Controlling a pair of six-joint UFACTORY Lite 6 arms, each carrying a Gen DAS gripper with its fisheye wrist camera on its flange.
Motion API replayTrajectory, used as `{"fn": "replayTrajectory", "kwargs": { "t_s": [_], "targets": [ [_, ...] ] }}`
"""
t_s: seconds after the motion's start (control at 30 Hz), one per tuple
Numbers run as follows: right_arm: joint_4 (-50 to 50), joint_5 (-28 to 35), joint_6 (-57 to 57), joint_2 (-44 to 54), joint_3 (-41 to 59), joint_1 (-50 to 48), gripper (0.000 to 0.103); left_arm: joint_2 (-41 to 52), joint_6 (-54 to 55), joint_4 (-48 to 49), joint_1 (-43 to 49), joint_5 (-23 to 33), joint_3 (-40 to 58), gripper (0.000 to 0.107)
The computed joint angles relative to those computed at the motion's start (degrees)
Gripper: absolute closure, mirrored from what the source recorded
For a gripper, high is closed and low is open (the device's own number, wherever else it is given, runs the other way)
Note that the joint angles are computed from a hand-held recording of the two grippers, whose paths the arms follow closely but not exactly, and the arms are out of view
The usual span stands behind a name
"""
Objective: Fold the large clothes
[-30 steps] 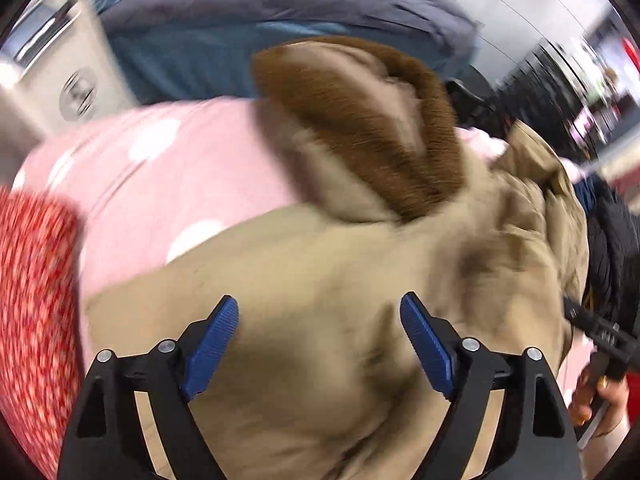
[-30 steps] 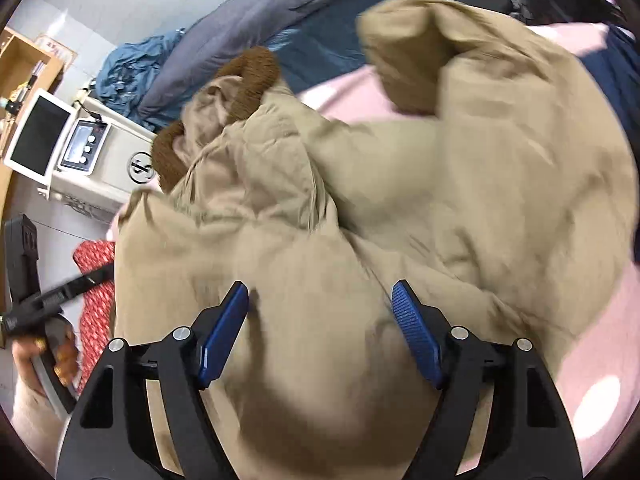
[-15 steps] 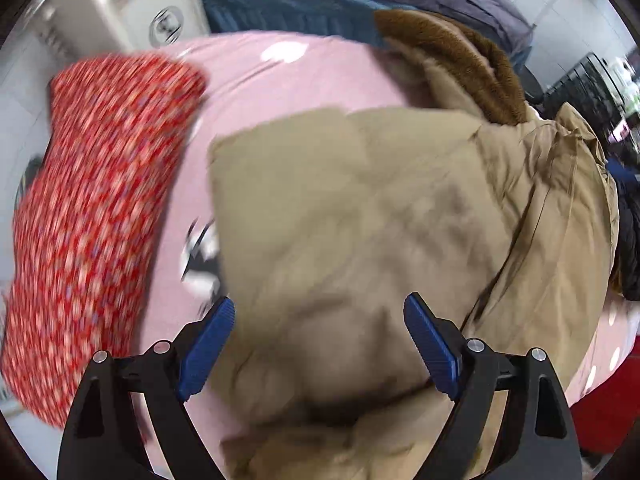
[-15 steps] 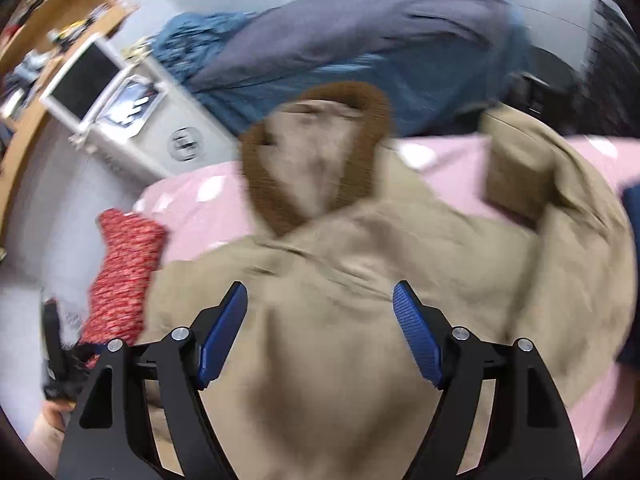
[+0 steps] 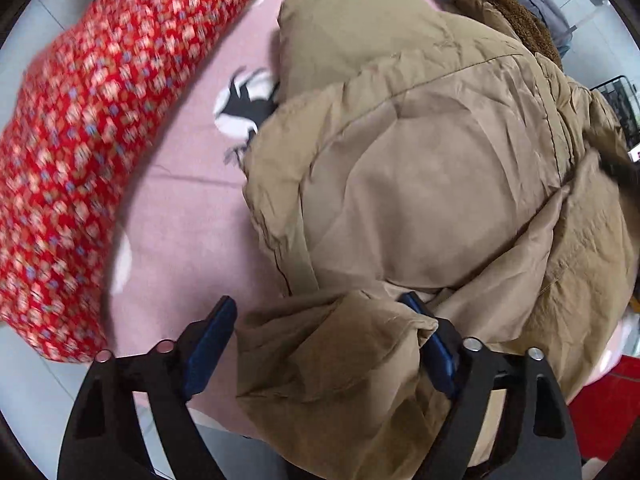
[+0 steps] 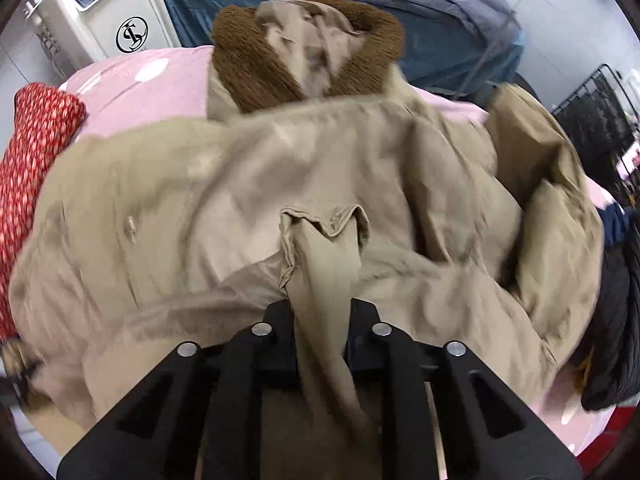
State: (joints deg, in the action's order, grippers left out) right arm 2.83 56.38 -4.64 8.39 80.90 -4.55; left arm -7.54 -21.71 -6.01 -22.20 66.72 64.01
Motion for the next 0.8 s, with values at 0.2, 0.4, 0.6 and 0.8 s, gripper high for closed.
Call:
{"fn": "replayTrajectory", "kwargs": {
  "t_s": [0.2, 0.4, 0.6, 0.8],
  "targets": [
    [6.3, 7.0, -13.1, -17.5, -14.5, -23.4, 0.088, 0.7, 7.3, 0.1, -1.7, 2.4, 2.5, 0.031],
    [5.0, 18.3, -29.1, -32.7, -25.7, -47.5, 0.088, 3.4, 13.5, -1.2, -6.2, 6.1, 5.8, 0.031],
    [-2.1, 22.1, -47.2, -42.9, -38.3, -73.7, 0.088, 3.9, 17.1, -3.2, -11.8, 8.5, 4.6, 0.031],
    [-7.5, 19.8, -56.3, -41.9, -40.8, -90.0, 0.077, 0.7, 20.0, -6.4, -14.5, 9.4, -2.4, 0.031]
  ]
}}
